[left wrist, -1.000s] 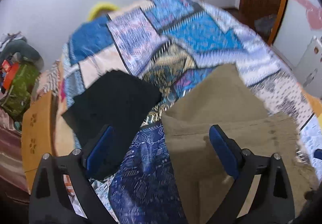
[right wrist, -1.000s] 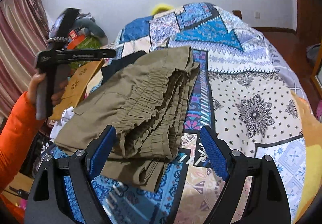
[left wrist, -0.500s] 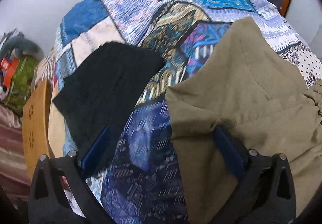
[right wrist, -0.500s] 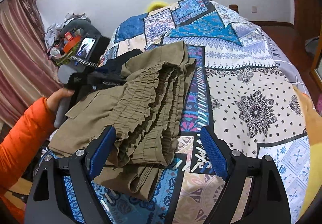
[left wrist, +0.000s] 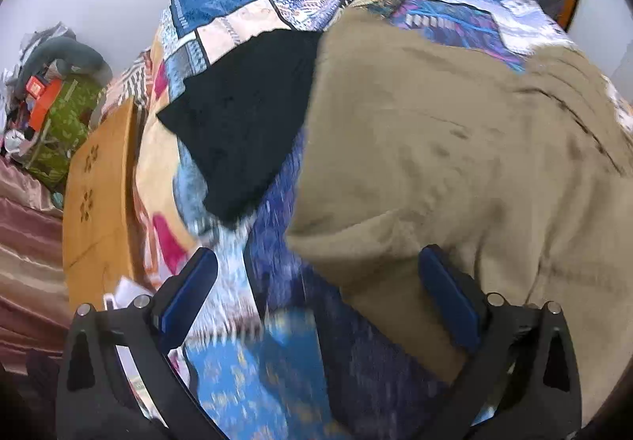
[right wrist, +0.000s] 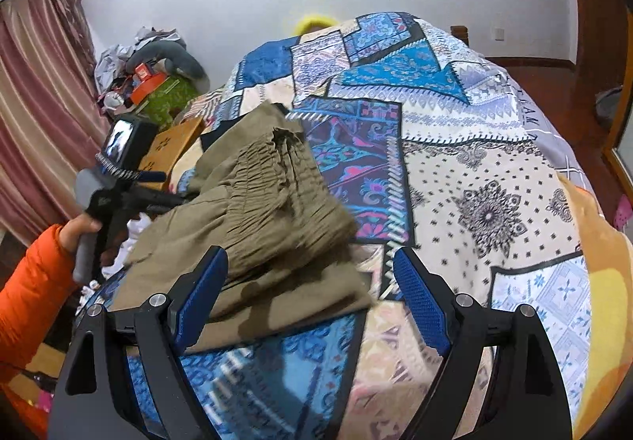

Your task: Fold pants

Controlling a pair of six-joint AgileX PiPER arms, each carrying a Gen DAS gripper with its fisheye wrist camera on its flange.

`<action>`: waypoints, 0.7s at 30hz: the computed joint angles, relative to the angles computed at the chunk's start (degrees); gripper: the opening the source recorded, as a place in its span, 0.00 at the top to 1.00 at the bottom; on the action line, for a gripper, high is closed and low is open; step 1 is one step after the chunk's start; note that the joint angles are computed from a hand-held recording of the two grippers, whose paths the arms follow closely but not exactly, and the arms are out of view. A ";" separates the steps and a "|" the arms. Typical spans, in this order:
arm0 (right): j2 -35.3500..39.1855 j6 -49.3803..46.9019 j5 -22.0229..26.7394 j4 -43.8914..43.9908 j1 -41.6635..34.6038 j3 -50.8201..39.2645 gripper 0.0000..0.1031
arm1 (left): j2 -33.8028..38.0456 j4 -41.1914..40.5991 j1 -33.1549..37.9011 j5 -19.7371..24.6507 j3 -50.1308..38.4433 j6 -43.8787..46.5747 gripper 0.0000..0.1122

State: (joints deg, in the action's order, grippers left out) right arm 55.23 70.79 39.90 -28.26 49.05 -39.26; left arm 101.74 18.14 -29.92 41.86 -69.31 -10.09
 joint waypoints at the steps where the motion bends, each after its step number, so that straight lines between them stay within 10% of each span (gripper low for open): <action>1: 0.22 1.03 0.34 -0.66 1.25 -0.18 0.19 | -1.40 -1.64 0.39 -0.34 1.50 1.04 0.08; 9: 3.87 5.73 4.19 -5.66 8.16 -1.78 0.19 | -9.82 -10.68 -2.39 -2.74 8.98 3.36 0.09; 21: 2.25 -5.33 -1.10 3.06 -5.59 3.58 0.19 | -9.11 -6.69 -2.48 -6.38 8.58 0.44 0.12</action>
State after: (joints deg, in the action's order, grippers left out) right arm 57.48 65.45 38.79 -25.20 43.46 -35.68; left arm 92.62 11.45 -32.40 35.48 -60.74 -9.66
